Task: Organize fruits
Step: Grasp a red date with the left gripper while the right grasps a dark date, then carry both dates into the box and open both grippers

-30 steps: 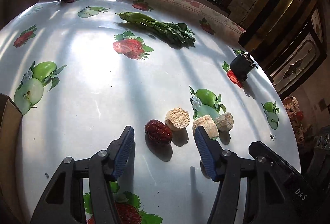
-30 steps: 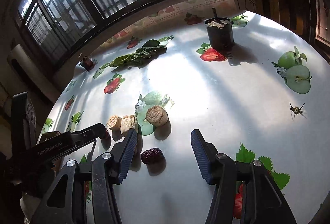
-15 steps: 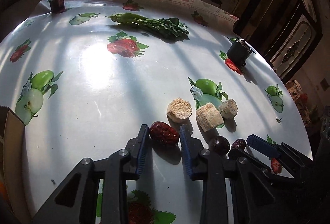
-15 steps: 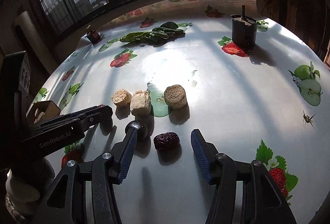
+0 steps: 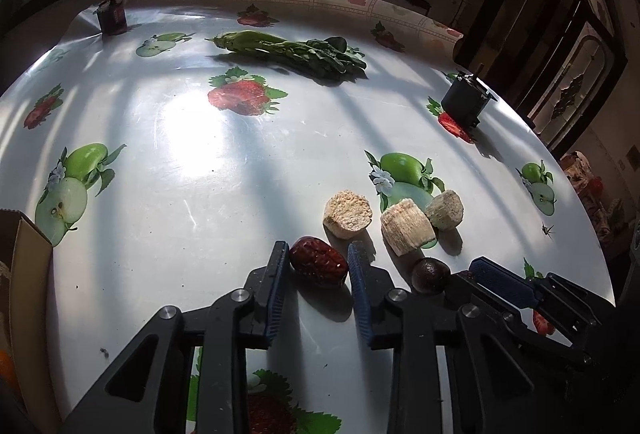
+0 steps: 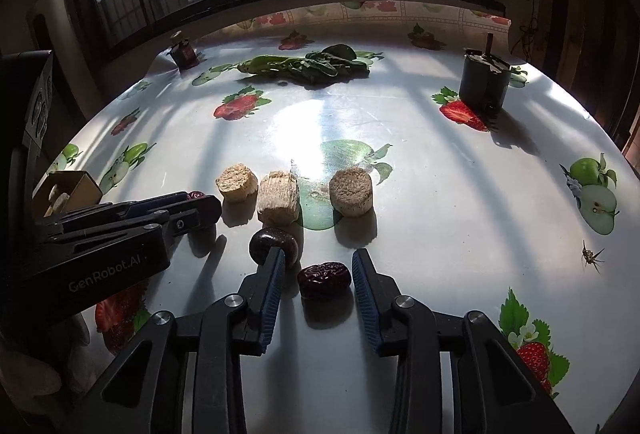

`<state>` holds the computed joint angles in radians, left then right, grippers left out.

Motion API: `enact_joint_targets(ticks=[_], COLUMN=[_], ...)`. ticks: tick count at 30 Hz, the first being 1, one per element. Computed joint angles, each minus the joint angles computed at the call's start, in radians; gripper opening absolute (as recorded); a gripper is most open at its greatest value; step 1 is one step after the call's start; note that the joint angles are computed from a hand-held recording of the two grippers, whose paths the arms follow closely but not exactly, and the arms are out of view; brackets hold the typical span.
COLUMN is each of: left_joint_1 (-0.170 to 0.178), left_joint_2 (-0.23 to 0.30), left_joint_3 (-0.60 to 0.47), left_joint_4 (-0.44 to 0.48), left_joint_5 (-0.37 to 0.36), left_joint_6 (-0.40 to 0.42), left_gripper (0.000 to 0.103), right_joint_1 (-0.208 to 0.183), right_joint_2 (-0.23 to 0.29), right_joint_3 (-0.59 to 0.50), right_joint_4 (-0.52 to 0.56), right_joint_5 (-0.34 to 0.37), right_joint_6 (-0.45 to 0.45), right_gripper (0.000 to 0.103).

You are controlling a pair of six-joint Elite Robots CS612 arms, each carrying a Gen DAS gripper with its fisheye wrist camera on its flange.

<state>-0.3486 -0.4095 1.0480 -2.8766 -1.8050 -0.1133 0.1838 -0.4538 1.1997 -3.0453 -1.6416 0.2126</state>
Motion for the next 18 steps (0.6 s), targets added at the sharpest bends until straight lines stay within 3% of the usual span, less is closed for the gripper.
enact_joint_targets(ticks=[6, 12, 18], left_joint_1=[0.007, 0.008, 0.011], left_joint_2=[-0.003, -0.001, 0.002], left_joint_3=[0.004, -0.001, -0.006], left_joint_4=[-0.026, -0.013, -0.001], left_joint_5=[-0.009, -0.006, -0.012], left_joint_6=[-0.034, -0.039, -0.054], left_gripper=[0.029, 0.029, 0.029], right_joint_1=[-0.003, -0.007, 0.003], right_joint_2=[-0.012, -0.033, -0.022], right_joint_3=[0.017, 0.044, 0.019], right_joint_4=[0.01, 0.008, 0.082], right_joint_5=[0.01, 0.074, 0.041], right_joint_6=[0.002, -0.045, -0.078], right_gripper=[0.029, 0.03, 0.031])
